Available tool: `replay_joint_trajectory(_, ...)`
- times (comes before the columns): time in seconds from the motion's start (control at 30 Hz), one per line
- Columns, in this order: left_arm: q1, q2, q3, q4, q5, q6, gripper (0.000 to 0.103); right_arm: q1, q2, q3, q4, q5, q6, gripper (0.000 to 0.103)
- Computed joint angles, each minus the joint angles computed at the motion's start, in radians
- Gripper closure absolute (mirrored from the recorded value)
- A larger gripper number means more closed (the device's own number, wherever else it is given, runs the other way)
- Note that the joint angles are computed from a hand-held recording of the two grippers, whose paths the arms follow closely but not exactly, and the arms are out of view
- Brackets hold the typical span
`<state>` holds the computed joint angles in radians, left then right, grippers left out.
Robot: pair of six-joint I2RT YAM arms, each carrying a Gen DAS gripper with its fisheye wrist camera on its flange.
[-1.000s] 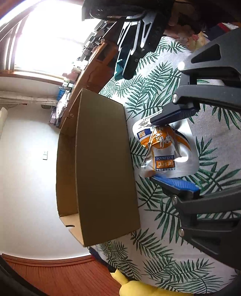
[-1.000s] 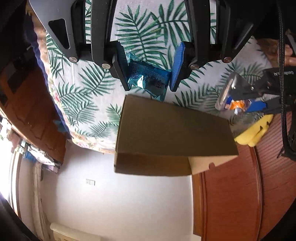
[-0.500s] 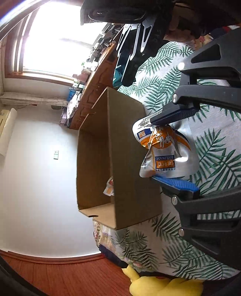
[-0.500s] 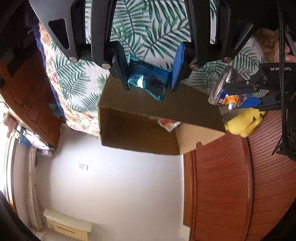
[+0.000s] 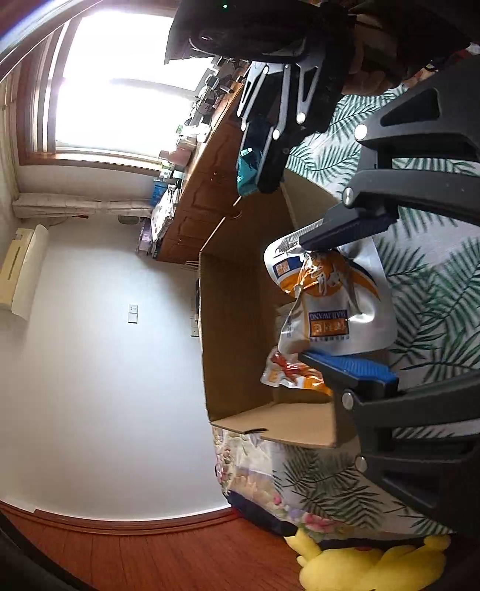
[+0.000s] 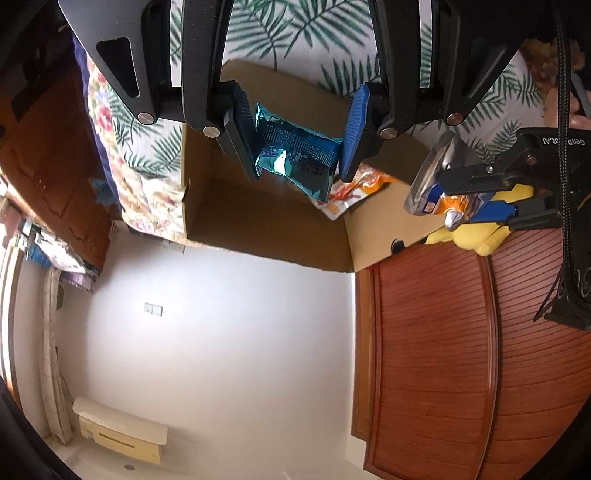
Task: Organize snacks
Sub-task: 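Lift both packs over the box and open both tools to drop them inside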
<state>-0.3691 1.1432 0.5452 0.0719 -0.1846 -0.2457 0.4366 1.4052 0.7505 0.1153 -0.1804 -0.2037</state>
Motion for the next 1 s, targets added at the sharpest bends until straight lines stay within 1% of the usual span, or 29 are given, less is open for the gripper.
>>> replay_joint_trajectory(0.3, 0.124, 0.207, 0.113, 0.099, 0.092, 0.061, 0.049, -0.009, 0.192, 0.131, 0.026, -0.014, 0.002, 0.06)
replay_joint_trajectory(0.57, 0.175, 0.351, 0.174, 0.149, 0.129, 0.064, 0.049, -0.01, 0.29, 0.176, 0.045, -0.022, 0.004, 0.06)
replay_joint_trajectory(0.83, 0.181, 0.419, 0.212, 0.164, 0.131, 0.069, 0.048, -0.016, 0.342, 0.204, 0.048, -0.031, 0.01, 0.058)
replay_joint_trajectory(0.93, 0.18, 0.438, 0.225, 0.162, 0.118, 0.065, 0.045, -0.016, 0.355, 0.213, 0.046, -0.029, 0.015, 0.057)
replay_joint_trajectory(1.0, 0.178, 0.443, 0.225, 0.168, 0.099, 0.061, 0.04, -0.013, 0.361, 0.219, 0.049, -0.02, 0.024, 0.053)
